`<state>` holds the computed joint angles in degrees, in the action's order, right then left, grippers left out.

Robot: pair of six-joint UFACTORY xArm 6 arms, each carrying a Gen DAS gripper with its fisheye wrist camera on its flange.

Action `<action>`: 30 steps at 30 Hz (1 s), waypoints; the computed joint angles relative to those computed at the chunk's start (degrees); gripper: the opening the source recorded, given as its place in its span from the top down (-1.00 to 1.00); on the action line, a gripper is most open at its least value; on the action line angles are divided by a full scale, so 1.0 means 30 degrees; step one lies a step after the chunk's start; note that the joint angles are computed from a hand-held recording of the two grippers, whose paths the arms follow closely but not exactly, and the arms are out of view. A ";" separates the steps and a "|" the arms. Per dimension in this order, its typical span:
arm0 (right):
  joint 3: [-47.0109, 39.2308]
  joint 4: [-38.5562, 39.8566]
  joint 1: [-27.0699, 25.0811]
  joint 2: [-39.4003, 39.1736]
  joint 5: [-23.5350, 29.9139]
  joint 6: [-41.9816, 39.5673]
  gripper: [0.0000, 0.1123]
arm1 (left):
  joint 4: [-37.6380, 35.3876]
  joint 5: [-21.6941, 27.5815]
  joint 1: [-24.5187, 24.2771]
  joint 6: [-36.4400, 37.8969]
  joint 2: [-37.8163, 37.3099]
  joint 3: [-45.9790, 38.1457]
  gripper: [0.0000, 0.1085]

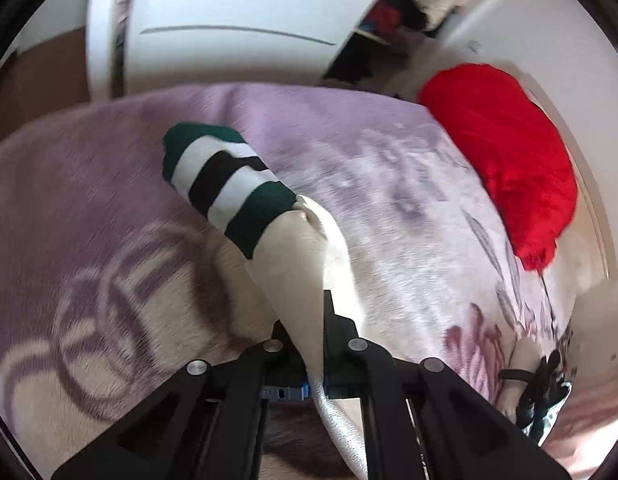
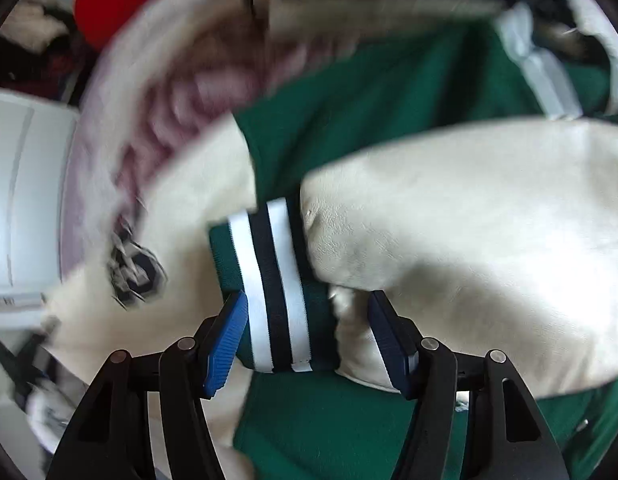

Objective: Fold large clothes

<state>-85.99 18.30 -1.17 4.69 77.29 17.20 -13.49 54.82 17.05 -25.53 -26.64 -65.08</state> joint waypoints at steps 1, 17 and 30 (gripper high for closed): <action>0.0131 0.0011 -0.0010 0.0118 -0.0091 0.0110 -0.17 | 0.0134 -0.0179 -0.0299 -0.0050 0.0331 -0.0384 0.97; 0.3674 -0.0840 -0.6448 -0.5322 0.0737 -0.0609 -0.77 | 0.9177 0.1706 -1.2055 -0.2168 0.2274 -0.6810 0.98; 0.2661 -0.5288 -1.5842 -0.4759 0.1580 -0.7519 -0.79 | 1.0646 0.5932 -2.5133 -0.3734 1.2313 -1.7233 0.98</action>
<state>-78.00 2.44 -48.70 -9.59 82.03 -5.35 18.45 72.62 -58.35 -36.73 10.30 -116.78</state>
